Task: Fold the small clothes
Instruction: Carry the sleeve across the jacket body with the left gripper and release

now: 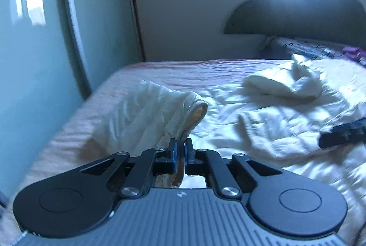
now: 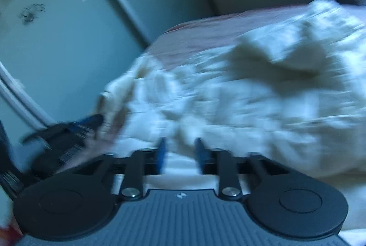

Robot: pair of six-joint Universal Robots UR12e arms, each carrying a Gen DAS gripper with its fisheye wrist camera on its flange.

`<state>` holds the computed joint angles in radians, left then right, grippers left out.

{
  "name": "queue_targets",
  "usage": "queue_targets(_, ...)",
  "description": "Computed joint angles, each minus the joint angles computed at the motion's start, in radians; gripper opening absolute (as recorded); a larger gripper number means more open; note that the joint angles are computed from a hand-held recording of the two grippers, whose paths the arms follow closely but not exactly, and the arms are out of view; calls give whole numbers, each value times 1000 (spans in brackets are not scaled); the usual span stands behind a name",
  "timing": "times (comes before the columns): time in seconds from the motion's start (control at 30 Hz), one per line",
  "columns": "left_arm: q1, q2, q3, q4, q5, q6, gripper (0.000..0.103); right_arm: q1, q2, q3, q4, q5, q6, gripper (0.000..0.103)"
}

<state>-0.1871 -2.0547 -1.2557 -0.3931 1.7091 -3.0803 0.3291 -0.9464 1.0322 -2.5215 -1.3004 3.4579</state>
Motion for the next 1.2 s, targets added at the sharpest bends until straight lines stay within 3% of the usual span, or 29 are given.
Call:
queue_targets(0.03,-5,1,2,-13,-3,1,7,9,-20,33,-23,-88,-30,88)
queue_targets(0.17,-24,-19,45,-81,-46,-5,7,53,-68,130,-102,-420,-163,89)
queue_targets(0.27,-42,-36,71,-105,-41,-15,7,65,-93,190,-155,-544,-172,90)
queue_targets(0.53,-77,-63,121,-154,-27,-11,7,46,-151,307,-212,-527,-15,95)
queue_targets(0.83,-103,-88,180,-202,-28,11,7,68,-176,363,-253,-600,6,95)
queue_targets(1.2,-150,-141,300,-243,-75,54,7,54,-196,417,-287,-527,81,95)
